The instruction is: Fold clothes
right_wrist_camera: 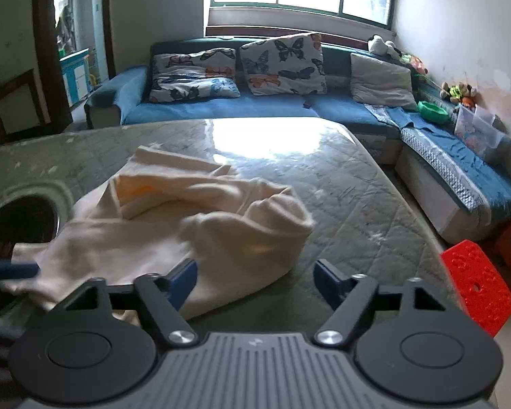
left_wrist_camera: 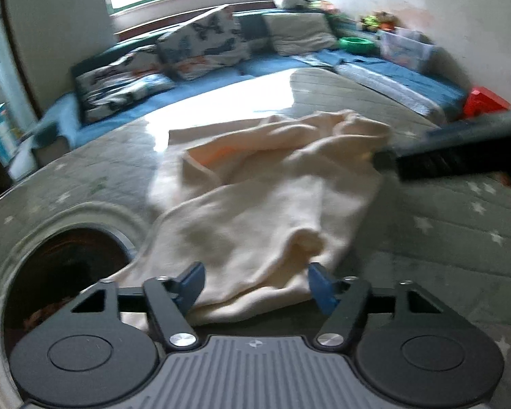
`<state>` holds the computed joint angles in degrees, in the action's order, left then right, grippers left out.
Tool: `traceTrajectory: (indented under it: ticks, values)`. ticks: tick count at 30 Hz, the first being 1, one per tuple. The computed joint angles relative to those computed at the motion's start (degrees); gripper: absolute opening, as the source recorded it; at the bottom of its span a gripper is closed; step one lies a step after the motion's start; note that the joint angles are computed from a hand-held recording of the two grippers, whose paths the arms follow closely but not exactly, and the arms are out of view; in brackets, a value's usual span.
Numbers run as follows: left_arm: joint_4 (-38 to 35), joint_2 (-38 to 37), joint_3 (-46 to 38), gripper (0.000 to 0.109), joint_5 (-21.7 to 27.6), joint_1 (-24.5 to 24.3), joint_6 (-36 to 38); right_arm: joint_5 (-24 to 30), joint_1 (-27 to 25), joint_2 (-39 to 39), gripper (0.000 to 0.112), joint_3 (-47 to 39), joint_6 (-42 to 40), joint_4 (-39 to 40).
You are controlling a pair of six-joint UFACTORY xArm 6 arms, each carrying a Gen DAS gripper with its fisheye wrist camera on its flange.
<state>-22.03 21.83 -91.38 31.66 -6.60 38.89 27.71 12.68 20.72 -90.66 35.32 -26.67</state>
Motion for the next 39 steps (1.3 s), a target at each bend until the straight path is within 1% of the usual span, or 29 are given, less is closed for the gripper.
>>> traceTrajectory:
  ticks: [1,3,4,7,9,11,12,13,14,16,17,19,20,23,27,28,31,34,36,38,39]
  values:
    - [-0.4,0.44,-0.49,0.054,0.49,-0.28,0.65,-0.04,-0.46,0.54,0.062,-0.77,-1.14,1.79]
    - [-0.99,1.21,-1.12,0.051,0.5,-0.92,1.87,0.26,-1.18,1.85,0.06,-2.58,-3.06,3.98]
    - [-1.52,1.47,-1.15,0.05,-0.1,-1.29,2.91,0.46,-1.53,2.53,0.055,-3.53,-4.0,5.0]
    - [-3.3,2.04,-1.3,0.05,-2.03,-2.25,6.18,1.51,-1.84,4.62,0.055,-6.55,-5.24,4.81]
    - [-3.48,2.79,-2.08,0.045,-1.93,-2.63,7.2,2.2,-1.98,5.84,0.055,-8.17,-6.19,5.17]
    - [-3.7,3.79,-3.36,0.032,-0.58,-2.82,8.1,2.93,-2.18,7.68,0.054,-10.39,-6.71,5.38]
    - [-3.45,4.18,-3.74,0.031,-0.16,-2.88,8.15,3.28,-2.32,8.59,0.053,-11.39,-7.31,6.01]
    - [-3.51,4.33,-3.6,0.027,-0.53,-2.93,8.62,3.63,-2.47,9.5,0.05,-12.4,-7.96,6.73]
    - [-3.78,4.4,-3.27,0.024,-1.22,-2.98,9.38,4.01,-2.61,10.44,0.044,-13.45,-8.62,7.44]
    - [-5.15,4.03,-2.34,0.019,-2.27,-2.91,11.4,4.06,-2.84,10.99,0.038,-13.75,-9.31,8.43]
    - [-5.96,3.84,-2.05,0.017,-2.34,-2.79,12.36,4.04,-2.94,11.15,0.029,-13.7,-9.43,8.61]
    - [-7.59,3.43,-1.56,0.015,-2.3,-2.36,13.96,3.99,-3.13,11.46,0.022,-13.61,-9.67,8.97]
    - [-7.93,3.27,-1.4,0.014,-2.29,-2.17,14.19,3.29,-3.18,10.95,0.018,-12.71,-9.69,9.29]
    - [-8.91,2.28,-0.48,0.009,-2.43,-1.52,14.94,0.95,-3.2,8.73,0.014,-9.21,-9.95,10.38]
    - [-10.26,-0.83,3.48,0.005,-4.92,-0.24,17.75,-2.01,-2.55,3.51,0.012,-2.02,-13.01,12.67]
    - [-10.81,-1.84,4.7,0.001,-5.27,0.4,18.57,-2.69,-2.41,2.32,0.012,-0.35,-14.08,13.9]
    - [-12.69,-4.95,8.53,0.001,-6.25,2.49,21.41,-5.31,-1.23,-3.65,0.012,7.69,-20.8,21.88]
    - [-14.25,-8.68,13.37,0.001,-6.66,4.87,24.6,-6.64,1.06,-10.26,0.011,16.14,-30.42,31.69]
    - [-15.08,-11.95,17.67,0.001,-6.08,6.96,26.52,-6.39,3.1,-14.65,0.011,21.35,-36.91,37.63]
    - [-15.33,-14.93,21.61,0.001,-5.45,9.11,28.19,-5.59,5.48,-18.86,0.011,26.02,-41.92,40.89]
    - [-14.78,-16.01,22.87,0.001,-4.99,9.98,28.03,-4.14,6.56,-20.73,0.011,27.65,-45.04,43.24]
